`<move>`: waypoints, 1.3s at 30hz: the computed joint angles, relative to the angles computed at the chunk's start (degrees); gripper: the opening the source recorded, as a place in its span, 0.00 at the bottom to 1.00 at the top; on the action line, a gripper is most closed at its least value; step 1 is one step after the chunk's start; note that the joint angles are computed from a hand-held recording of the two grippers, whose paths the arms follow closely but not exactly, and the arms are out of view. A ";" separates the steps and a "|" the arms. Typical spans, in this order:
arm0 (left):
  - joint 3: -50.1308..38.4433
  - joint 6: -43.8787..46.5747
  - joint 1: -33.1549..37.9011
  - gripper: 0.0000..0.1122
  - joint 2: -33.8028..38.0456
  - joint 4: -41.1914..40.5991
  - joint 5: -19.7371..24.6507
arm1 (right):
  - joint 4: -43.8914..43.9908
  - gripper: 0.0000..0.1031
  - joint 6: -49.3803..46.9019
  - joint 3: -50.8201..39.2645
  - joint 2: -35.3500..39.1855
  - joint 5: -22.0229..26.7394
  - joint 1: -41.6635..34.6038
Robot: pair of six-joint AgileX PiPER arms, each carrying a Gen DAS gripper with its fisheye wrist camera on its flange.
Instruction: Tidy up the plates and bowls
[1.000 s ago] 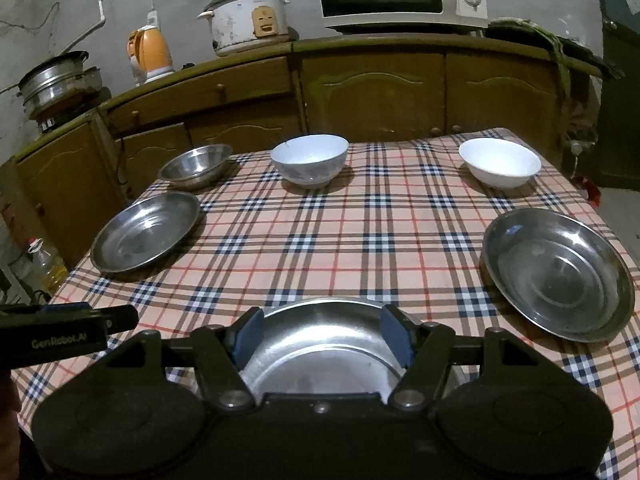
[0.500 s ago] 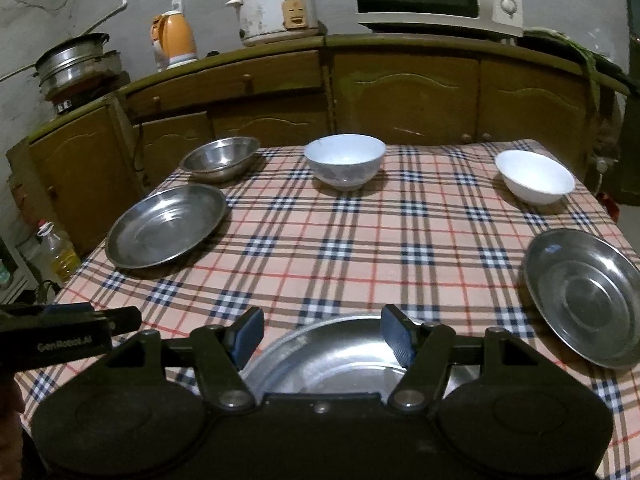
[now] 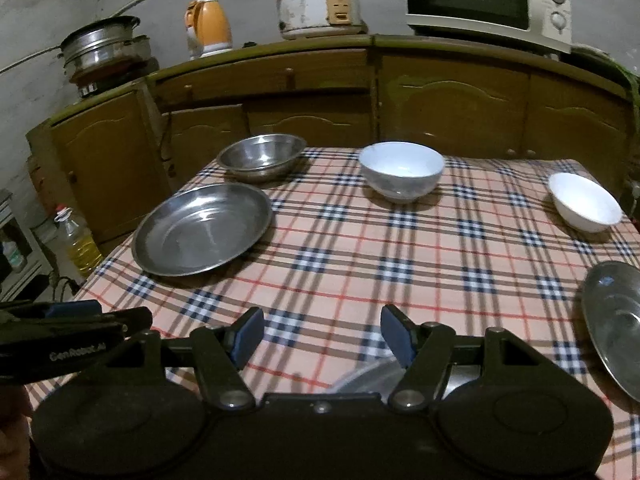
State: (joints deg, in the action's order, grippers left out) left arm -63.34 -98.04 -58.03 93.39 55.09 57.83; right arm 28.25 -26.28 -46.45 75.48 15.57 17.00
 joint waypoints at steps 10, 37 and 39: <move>3.05 1.46 5.50 0.52 -1.62 1.48 -3.27 | -11.02 0.75 13.32 -6.05 7.11 -2.11 6.39; -1.29 6.32 33.88 0.58 8.58 7.95 -20.23 | -11.91 0.75 23.15 -41.19 41.10 4.21 8.39; -2.33 6.88 34.95 0.58 9.70 7.77 -21.32 | -10.18 0.75 22.06 -44.08 43.50 5.40 8.33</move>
